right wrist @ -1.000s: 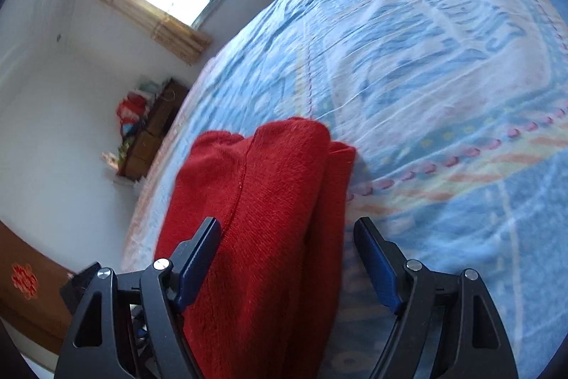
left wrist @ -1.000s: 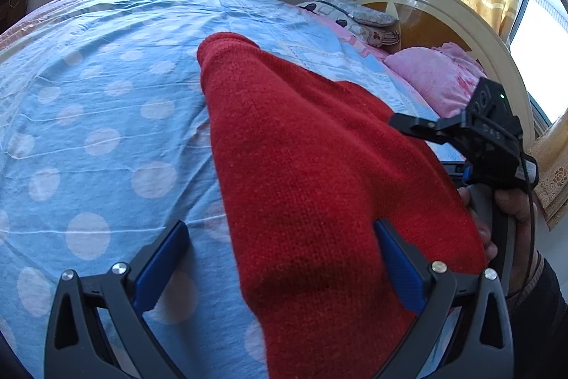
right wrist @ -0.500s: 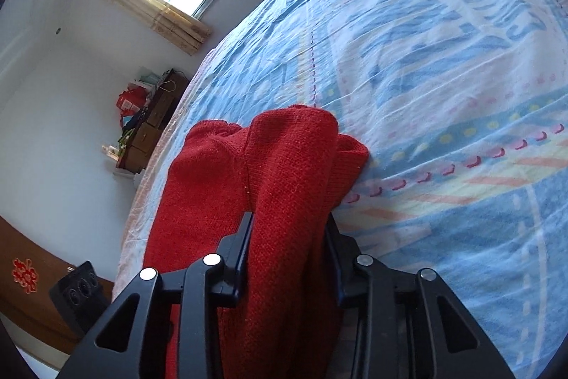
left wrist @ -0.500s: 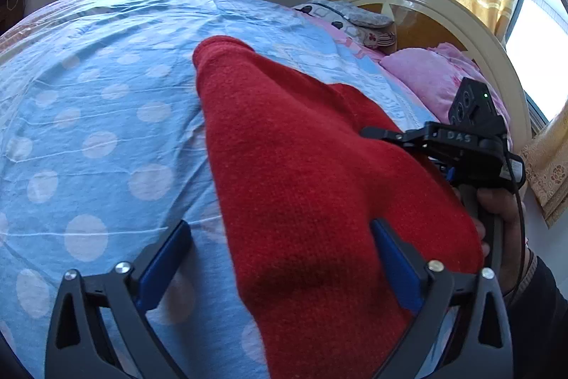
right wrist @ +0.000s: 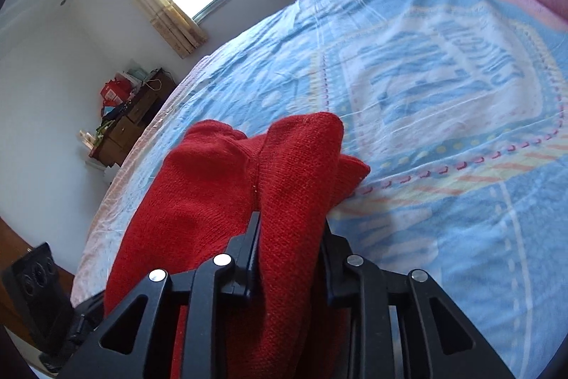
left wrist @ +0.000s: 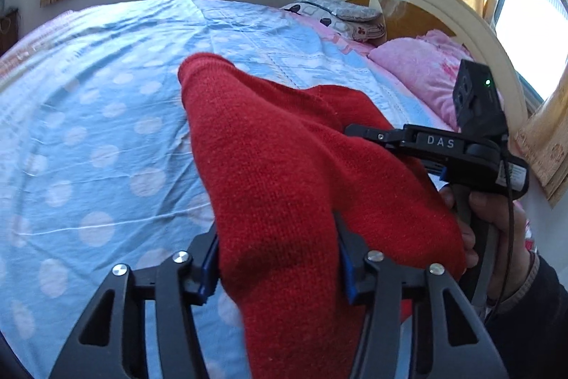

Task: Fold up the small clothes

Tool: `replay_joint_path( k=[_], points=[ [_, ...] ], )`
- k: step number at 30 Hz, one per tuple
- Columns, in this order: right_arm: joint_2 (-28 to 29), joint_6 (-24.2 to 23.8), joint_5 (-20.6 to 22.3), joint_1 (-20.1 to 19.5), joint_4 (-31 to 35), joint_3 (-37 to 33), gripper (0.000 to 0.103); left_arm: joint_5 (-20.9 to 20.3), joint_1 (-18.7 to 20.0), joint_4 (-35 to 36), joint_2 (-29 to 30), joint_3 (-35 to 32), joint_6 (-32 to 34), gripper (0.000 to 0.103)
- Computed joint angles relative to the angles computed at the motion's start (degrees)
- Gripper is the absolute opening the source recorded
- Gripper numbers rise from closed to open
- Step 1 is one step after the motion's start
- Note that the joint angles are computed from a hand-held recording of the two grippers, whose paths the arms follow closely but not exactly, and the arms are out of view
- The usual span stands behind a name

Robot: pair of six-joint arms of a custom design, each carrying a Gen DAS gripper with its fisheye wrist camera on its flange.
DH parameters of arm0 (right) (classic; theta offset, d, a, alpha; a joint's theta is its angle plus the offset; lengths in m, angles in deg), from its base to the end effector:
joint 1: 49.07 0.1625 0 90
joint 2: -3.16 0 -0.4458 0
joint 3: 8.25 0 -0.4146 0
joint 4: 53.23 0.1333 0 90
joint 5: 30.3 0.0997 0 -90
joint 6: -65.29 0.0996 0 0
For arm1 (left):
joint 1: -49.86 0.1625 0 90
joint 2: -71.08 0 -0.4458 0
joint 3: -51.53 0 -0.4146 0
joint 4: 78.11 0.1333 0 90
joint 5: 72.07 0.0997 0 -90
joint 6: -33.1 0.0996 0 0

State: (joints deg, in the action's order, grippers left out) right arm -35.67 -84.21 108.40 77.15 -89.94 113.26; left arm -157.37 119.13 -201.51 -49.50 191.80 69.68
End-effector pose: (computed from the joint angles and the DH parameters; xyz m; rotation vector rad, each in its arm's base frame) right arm 0.2682 -0.2673 -0.0858 -0.3258 -2.4713 1.4383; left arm 0.0318 -0.3156 0.3338 1.4297 2.6473 -0.3412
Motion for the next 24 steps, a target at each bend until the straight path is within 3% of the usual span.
replay_joint_path(
  k=[11,24],
  points=[
    [3.3,2.5,3.7,10.3,-3.3,-2.7,0.027,-0.8,1.4,7.6,-8.8,-3.2,3.2,0.053],
    [12.3,4.9,7.3,19.0,3.6,-16.1,0.027,-3.0,10.8,11.4,-12.7,-8.1,11.7,0.053]
  ],
)
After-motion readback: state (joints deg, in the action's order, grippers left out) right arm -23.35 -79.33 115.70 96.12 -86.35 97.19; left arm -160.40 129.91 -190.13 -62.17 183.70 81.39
